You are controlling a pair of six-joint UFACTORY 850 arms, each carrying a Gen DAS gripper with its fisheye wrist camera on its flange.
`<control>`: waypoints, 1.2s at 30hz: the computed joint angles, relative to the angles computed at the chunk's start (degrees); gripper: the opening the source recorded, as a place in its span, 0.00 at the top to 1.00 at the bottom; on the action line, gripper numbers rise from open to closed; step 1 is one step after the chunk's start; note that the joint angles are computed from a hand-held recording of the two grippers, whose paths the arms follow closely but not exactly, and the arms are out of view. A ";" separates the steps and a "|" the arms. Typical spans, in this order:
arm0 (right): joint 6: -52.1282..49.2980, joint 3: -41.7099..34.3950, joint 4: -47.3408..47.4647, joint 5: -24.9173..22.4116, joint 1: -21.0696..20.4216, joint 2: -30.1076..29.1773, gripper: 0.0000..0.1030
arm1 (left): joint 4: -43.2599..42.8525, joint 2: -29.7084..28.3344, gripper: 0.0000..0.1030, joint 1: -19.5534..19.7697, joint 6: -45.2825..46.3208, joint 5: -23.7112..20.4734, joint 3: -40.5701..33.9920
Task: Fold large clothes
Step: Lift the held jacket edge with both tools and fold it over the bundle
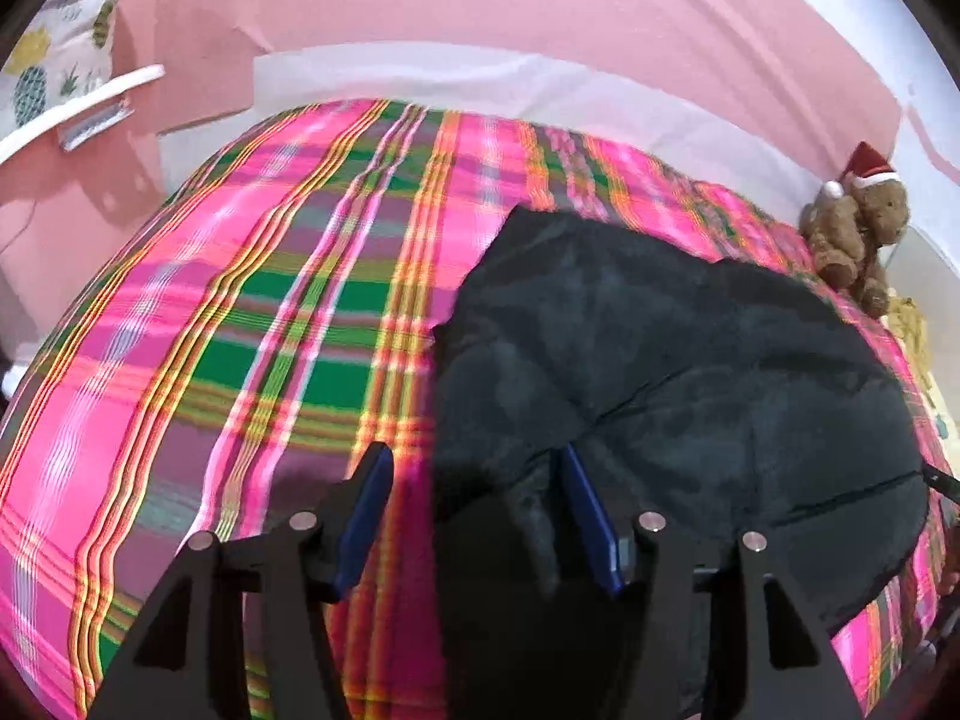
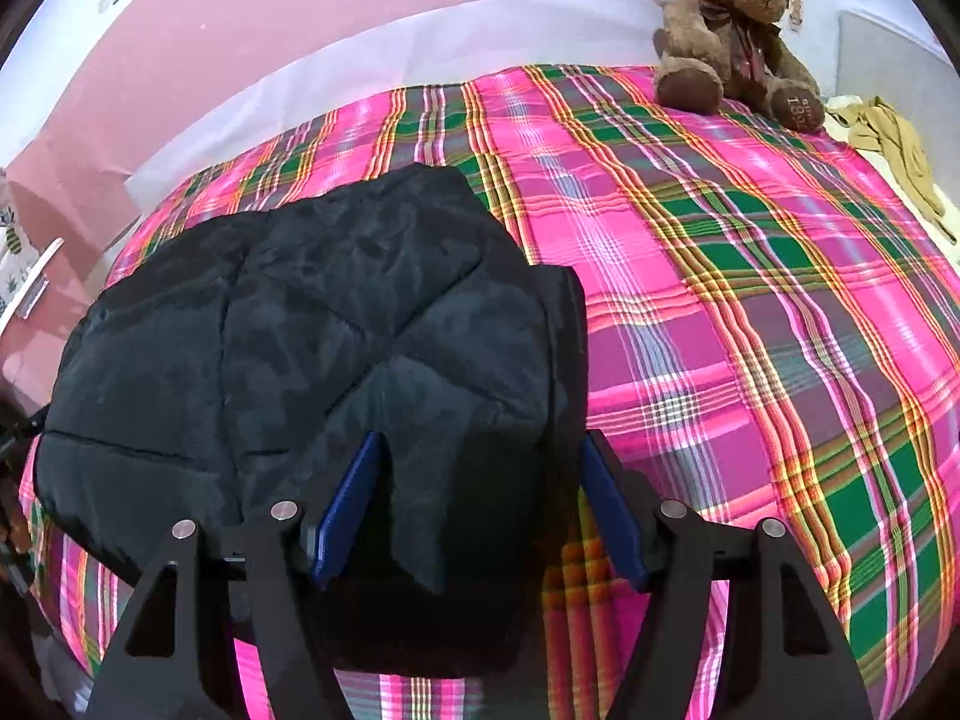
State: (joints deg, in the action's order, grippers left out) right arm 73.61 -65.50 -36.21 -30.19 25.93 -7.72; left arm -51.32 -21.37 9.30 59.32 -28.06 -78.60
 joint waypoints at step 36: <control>-43.24 3.11 48.68 13.38 -9.38 -1.90 0.27 | 2.17 -13.14 0.37 1.02 -8.56 -16.51 -14.57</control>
